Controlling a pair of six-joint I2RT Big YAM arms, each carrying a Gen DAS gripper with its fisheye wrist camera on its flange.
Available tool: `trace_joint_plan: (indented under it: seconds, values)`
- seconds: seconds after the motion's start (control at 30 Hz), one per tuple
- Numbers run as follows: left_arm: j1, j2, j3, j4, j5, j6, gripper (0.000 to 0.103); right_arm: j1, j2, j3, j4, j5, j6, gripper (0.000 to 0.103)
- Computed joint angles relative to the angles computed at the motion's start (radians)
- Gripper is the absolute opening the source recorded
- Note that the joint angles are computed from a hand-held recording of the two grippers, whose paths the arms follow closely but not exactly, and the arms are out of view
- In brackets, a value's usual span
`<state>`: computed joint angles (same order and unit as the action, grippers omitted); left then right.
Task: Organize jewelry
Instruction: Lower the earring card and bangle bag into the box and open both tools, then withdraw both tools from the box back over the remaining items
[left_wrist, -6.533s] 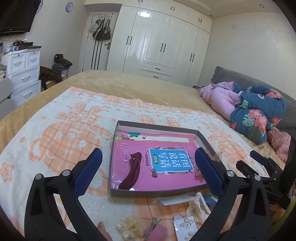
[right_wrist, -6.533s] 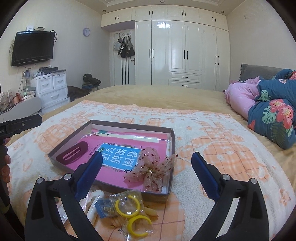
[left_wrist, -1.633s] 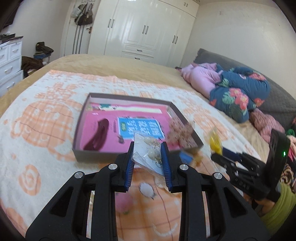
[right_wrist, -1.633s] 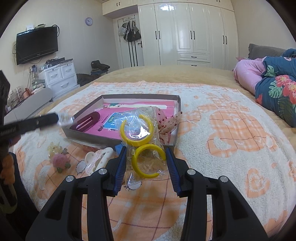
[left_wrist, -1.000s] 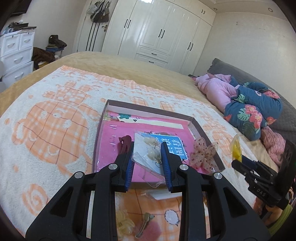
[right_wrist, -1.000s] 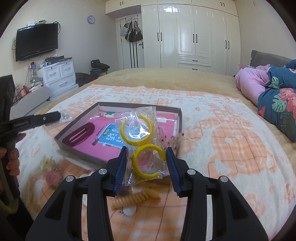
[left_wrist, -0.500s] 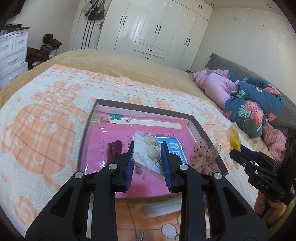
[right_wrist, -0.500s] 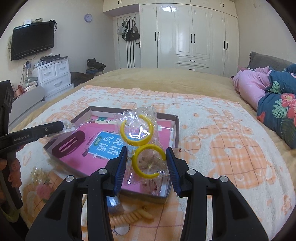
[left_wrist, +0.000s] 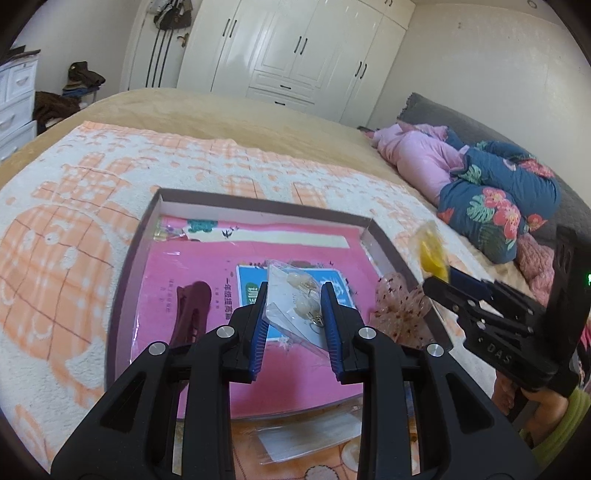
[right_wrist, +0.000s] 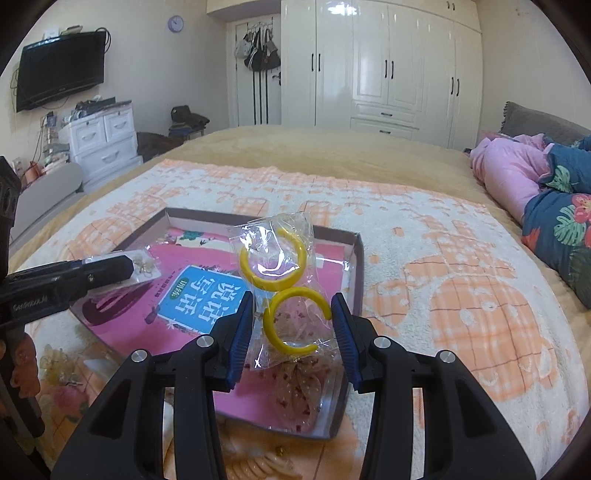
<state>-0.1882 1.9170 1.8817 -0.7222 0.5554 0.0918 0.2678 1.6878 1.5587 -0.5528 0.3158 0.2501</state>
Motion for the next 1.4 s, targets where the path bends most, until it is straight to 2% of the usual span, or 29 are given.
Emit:
trace_joint_plan:
  seconds: [0.17, 0.5, 0.7, 1.03, 1.13, 1.4]
  values:
    - [-0.003, 0.025, 0.025, -0.052, 0.001, 0.026, 0.02, -0.006, 0.044, 0.044, -0.04, -0.022, 0.004, 0.04]
    - [-0.006, 0.044, 0.041, -0.093, 0.008, 0.061, 0.02, -0.016, 0.08, 0.059, -0.083, -0.049, 0.024, 0.041]
    - [-0.007, 0.051, 0.05, -0.107, 0.001, 0.067, 0.02, -0.017, 0.079, 0.05, -0.072, -0.046, 0.041, 0.044]
    - [-0.005, 0.057, 0.053, -0.118, -0.002, 0.076, 0.02, -0.018, 0.036, -0.004, -0.013, -0.059, 0.078, 0.068]
    - [-0.006, 0.055, 0.05, -0.118, -0.008, 0.078, 0.021, -0.018, 0.022, -0.02, -0.002, -0.052, 0.086, 0.071]
    - [0.002, 0.034, 0.033, -0.099, -0.003, 0.06, 0.035, -0.016, -0.025, -0.069, 0.04, -0.032, 0.101, 0.077]
